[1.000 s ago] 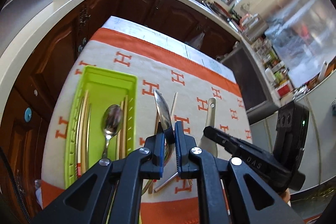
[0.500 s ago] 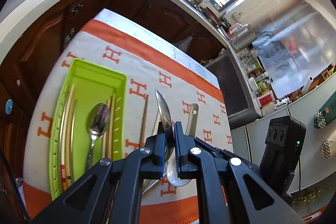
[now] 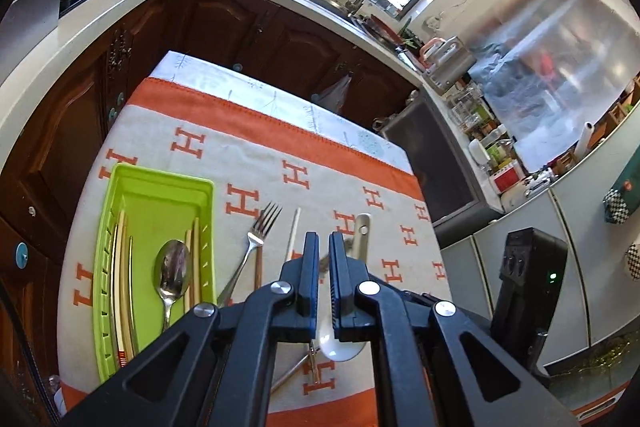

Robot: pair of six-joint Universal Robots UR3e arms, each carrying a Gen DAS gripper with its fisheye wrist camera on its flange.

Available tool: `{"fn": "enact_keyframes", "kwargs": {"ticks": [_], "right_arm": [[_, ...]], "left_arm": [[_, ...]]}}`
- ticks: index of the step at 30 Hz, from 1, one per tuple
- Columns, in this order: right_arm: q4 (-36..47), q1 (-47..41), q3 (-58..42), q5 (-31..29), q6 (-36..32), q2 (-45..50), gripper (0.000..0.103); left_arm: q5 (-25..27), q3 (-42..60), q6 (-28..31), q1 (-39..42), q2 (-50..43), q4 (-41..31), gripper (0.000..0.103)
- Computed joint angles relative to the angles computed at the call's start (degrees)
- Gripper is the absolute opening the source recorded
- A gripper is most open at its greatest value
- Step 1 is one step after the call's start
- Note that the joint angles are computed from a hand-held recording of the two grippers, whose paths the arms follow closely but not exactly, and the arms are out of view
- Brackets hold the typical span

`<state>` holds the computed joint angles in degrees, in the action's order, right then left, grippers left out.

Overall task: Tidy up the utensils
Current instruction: 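Lift the steel spoon and white ceramic spoon and carry both over the green tray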

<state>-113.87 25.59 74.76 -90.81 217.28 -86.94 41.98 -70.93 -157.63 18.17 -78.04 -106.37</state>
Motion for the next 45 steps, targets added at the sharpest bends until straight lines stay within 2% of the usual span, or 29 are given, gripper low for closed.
{"fn": "enact_keyframes", "kwargs": {"ticks": [6,9,14,16,22,39,40,42,45], "right_arm": [[-1.0,-1.2,2.6,0.2,0.5,-1.4,0.007],[-1.7,-2.5,4.7,0.7,0.4,-2.8,0.007],[-3.0,-4.9,8.6,1.4,0.2,-5.5,0.007],[-3.3,-5.9,10.0,1.2,0.1,-6.7,0.007],[-4.6,-10.0,15.9,3.4,-0.8,-10.9,0.007],[-6.8,-18.1,26.0,8.9,-4.0,-18.2,0.007],[-6.8,-18.2,26.2,9.0,-4.0,-18.3,0.007],[-7.1,-18.5,26.7,9.3,-4.1,-18.4,0.007],[-7.3,-18.8,27.4,9.7,-4.2,-18.7,0.007]], "left_arm": [[4.0,-1.6,-1.4,-4.3,-3.3,3.4,0.003],[7.3,-3.2,-4.2,-7.5,-5.0,8.2,0.003],[11.3,-4.8,-7.8,-12.4,-9.0,14.0,0.017],[12.5,-5.3,-8.9,-14.6,-10.6,16.0,0.017],[15.3,-5.0,-13.1,-20.5,-17.1,21.0,0.028],[22.0,-8.4,-22.7,-27.2,-22.9,32.5,0.028],[22.2,-8.9,-23.2,-27.4,-23.1,33.6,0.025],[22.4,-9.7,-23.6,-27.9,-23.4,35.2,0.008],[24.2,-12.9,-25.9,-29.0,-22.2,41.1,0.002]]}}
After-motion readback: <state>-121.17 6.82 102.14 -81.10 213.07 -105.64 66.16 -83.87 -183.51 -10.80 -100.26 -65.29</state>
